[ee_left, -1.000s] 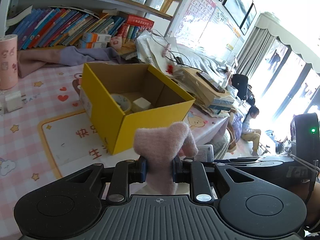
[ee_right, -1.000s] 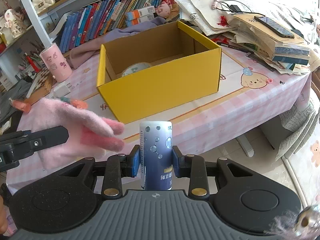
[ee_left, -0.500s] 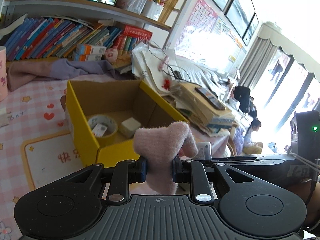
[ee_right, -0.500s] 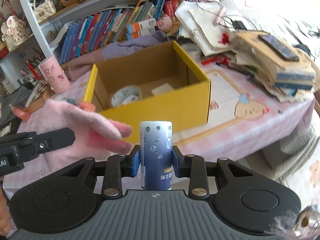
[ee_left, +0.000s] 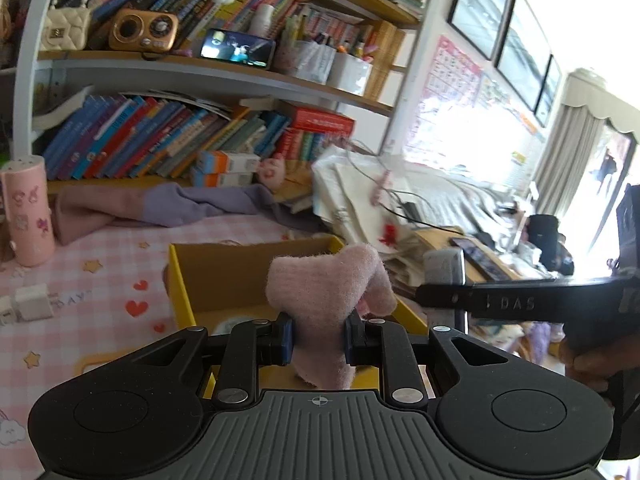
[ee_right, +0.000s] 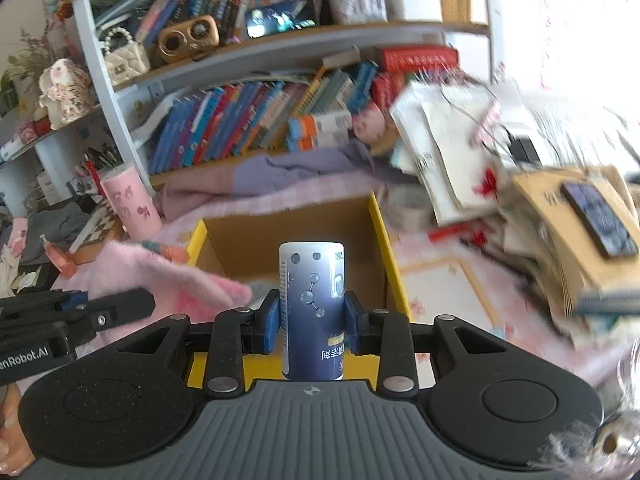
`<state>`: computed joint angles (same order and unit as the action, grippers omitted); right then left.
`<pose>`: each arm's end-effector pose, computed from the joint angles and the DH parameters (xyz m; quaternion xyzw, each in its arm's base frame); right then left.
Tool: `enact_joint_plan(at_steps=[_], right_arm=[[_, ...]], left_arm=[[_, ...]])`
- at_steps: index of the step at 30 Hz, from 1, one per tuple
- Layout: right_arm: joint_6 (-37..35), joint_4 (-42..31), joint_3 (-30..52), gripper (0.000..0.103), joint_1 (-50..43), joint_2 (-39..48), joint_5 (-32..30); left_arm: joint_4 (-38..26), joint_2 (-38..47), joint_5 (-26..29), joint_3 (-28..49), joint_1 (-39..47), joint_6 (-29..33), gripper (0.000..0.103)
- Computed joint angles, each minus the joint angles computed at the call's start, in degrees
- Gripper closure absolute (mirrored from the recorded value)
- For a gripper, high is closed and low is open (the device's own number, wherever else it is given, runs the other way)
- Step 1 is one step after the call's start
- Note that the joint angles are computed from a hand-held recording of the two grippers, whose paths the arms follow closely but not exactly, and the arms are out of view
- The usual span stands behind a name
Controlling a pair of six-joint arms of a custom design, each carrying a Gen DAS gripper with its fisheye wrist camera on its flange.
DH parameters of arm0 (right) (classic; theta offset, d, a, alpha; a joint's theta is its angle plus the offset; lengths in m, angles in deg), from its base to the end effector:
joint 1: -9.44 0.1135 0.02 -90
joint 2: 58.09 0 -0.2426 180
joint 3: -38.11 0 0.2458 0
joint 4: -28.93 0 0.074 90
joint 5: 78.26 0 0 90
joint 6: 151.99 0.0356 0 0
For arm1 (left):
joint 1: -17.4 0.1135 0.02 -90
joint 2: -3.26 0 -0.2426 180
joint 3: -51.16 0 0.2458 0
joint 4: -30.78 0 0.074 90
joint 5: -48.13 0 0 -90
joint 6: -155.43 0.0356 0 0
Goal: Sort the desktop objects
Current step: 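Carry the pink glove and glue bottle with both tools over the yellow box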
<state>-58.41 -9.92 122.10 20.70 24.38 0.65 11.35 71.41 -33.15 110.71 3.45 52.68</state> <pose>0.3130 0.0693 0.2945 -0.1025 0.8871 0.1429 0.4267 0.2599 -0.0701 0.2506 0.0481 0.8544 -0.1819 0.4844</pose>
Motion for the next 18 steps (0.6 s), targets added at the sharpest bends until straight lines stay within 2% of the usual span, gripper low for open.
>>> enact_joint_plan(at_steps=[5,10,18], right_arm=[[-3.4,2.2,6.0,0.074,-1.5,7.6,-3.1],[-6.7,1.5,12.2,0.074,-1.6,16.0,-5.4],[-11.2,-0.7,18.7,0.073,-0.2,25.6,-6.3]], left_arm=[[1.3,5.3,-5.3,2.7,-2.2,0.5,0.081],[1.1,11.1,-9.1,5.2,-4.1,1.2,0.081],[-1.1,18.8,-11.8,8.4,-5.7,2.5,0.081]])
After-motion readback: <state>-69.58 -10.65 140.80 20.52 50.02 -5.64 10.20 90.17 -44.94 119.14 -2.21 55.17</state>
